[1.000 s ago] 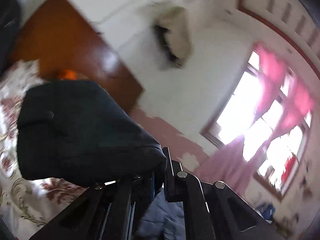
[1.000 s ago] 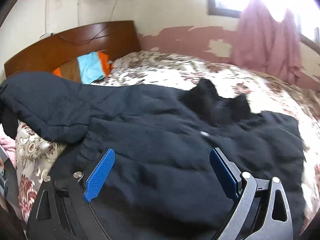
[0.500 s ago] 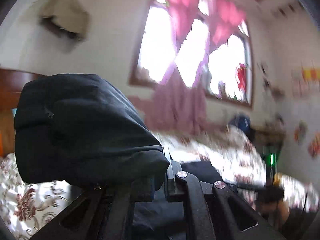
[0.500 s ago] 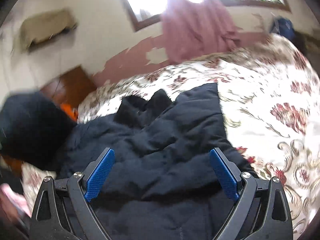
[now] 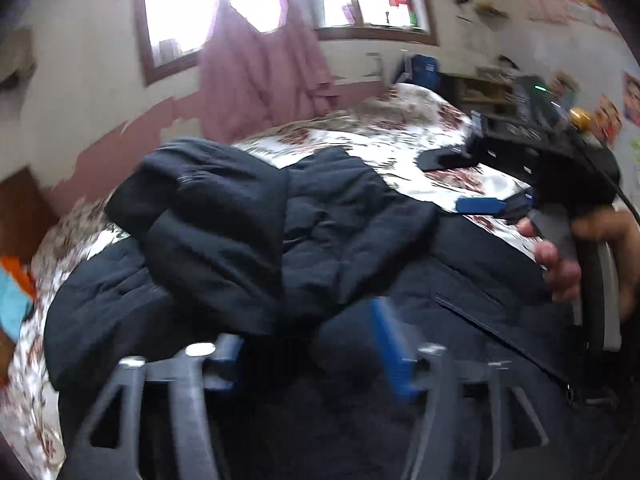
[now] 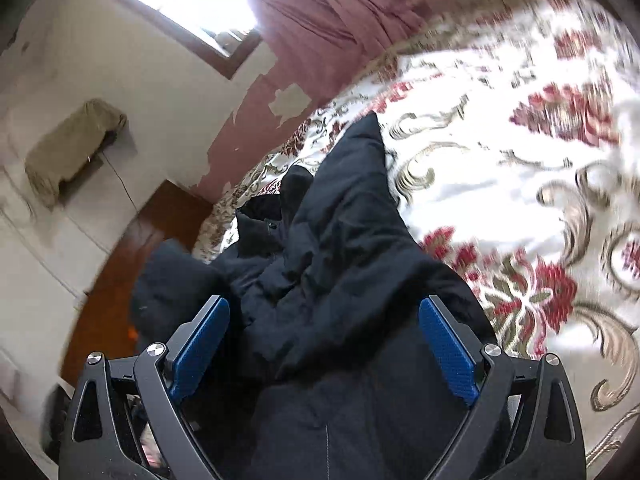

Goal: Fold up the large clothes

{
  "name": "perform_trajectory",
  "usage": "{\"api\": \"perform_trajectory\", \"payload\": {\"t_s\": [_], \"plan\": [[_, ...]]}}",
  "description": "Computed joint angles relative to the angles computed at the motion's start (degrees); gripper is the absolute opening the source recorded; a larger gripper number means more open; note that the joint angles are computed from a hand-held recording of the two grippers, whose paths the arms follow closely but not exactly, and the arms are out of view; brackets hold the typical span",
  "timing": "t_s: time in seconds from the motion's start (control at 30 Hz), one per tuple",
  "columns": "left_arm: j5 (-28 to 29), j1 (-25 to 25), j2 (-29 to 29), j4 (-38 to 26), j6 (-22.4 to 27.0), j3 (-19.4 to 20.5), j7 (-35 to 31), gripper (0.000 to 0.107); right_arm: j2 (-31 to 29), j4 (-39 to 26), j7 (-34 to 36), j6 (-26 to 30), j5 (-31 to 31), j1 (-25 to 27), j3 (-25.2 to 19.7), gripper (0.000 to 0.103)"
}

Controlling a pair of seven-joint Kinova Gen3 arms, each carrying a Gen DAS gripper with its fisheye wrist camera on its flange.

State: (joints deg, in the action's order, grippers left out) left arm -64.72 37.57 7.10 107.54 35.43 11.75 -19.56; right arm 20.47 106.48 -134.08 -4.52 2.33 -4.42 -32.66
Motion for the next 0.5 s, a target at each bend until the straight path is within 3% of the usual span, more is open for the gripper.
{"api": "perform_trajectory", "payload": {"t_s": [0.13,0.17,0.27,0.37,0.43,0.5], "plan": [[-6.9,1.5,-1.5,2.9,0.0,0.7,1.6,0.069,4.4,2.1,-8.0,-5.7,8.2,10.3,-10.5,0.093],[-8.8,1.0,-2.8,4.1,-1.3,0.8,3.2,0.074,5.7,2.1,-9.3,-6.2,10.5,12.6,-13.2,0.093],[-13.2,-4.1,-4.8,5.4,-2.7,4.9,10.0,0.084,8.7,-0.1,-12.1,-2.5,16.2,15.5,-18.1,0.093],[-15.2,-2.2,-5.3,5.3,3.3,2.4,17.0,0.086,6.9,-3.5,-11.4,4.5,15.5,10.1,-13.8,0.093],[-15.3,1.8,-4.1,4.4,8.0,-2.9,20.7,0.089,5.6,-5.8,-10.1,9.1,13.7,4.8,-9.0,0.093],[-11.7,4.5,-3.5,3.2,12.6,-8.2,22.3,0.089,4.5,-8.0,-11.4,13.8,14.8,0.1,-5.1,0.093]]}}
